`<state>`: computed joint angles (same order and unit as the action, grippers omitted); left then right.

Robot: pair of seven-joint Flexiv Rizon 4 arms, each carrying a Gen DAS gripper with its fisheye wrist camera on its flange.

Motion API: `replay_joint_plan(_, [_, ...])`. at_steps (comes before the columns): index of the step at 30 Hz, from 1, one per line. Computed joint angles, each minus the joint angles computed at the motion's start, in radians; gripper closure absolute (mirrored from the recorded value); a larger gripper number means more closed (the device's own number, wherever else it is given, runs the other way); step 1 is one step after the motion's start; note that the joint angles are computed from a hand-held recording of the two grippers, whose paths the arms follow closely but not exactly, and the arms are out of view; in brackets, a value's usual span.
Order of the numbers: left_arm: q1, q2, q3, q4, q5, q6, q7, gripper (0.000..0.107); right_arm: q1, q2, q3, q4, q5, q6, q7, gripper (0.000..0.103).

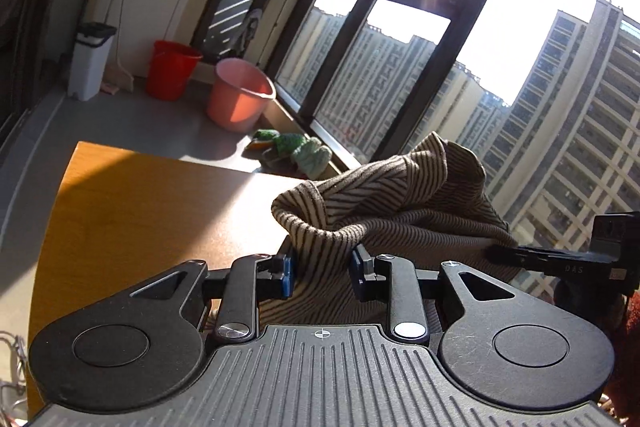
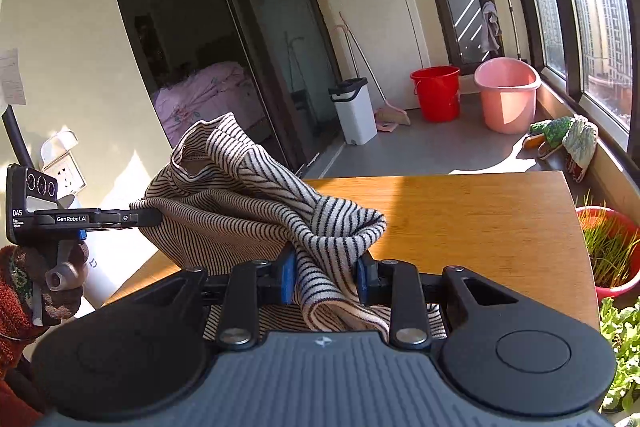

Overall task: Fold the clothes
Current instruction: 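Lift the hem with both grippers, fold it over toward the collar, release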

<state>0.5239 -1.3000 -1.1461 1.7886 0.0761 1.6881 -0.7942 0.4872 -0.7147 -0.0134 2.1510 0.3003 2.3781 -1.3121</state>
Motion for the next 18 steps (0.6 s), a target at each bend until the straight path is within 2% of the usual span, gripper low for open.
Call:
replay_joint_plan(3, [0.034, 0.019, 0.025, 0.088, 0.028, 0.024, -0.006, 0.075, 0.118, -0.012, -0.042, 0.029, 0.144, -0.018, -0.041, 0.074])
replay_joint_plan(7, [0.073, 0.081, 0.09, 0.187, 0.044, 0.026, -0.039, 0.067, 0.348, -0.026, -0.167, 0.053, 0.377, -0.101, -0.144, 0.068])
replay_joint_plan(9, [0.103, 0.099, 0.104, 0.228, 0.042, 0.012, -0.054, 0.064, 0.423, -0.025, -0.2, 0.075, 0.45, -0.111, -0.167, 0.06])
replay_joint_plan(10, [0.123, 0.102, 0.104, 0.247, 0.042, 0.01, -0.06, 0.057, 0.434, -0.019, -0.191, 0.089, 0.472, -0.1, -0.166, 0.049])
replay_joint_plan(11, [0.143, 0.106, 0.104, 0.265, 0.042, 0.007, -0.065, 0.045, 0.417, -0.012, -0.159, 0.107, 0.467, -0.065, -0.145, 0.04])
replay_joint_plan(12, [0.152, 0.113, 0.107, 0.278, 0.042, 0.021, -0.075, 0.039, 0.38, -0.005, -0.109, 0.127, 0.447, -0.014, -0.115, 0.025])
replay_joint_plan(13, [0.16, 0.116, 0.105, 0.277, 0.04, 0.024, -0.085, 0.031, 0.344, -0.002, -0.062, 0.147, 0.429, 0.036, -0.086, 0.018])
replay_joint_plan(16, [0.212, 0.065, 0.049, 0.289, 0.047, 0.022, -0.109, 0.027, 0.282, -0.004, 0.026, 0.177, 0.412, 0.166, -0.018, 0.018])
replay_joint_plan(18, [0.222, 0.014, 0.002, 0.277, 0.045, 0.015, -0.127, 0.018, 0.249, -0.011, 0.054, 0.173, 0.404, 0.216, 0.014, 0.018])
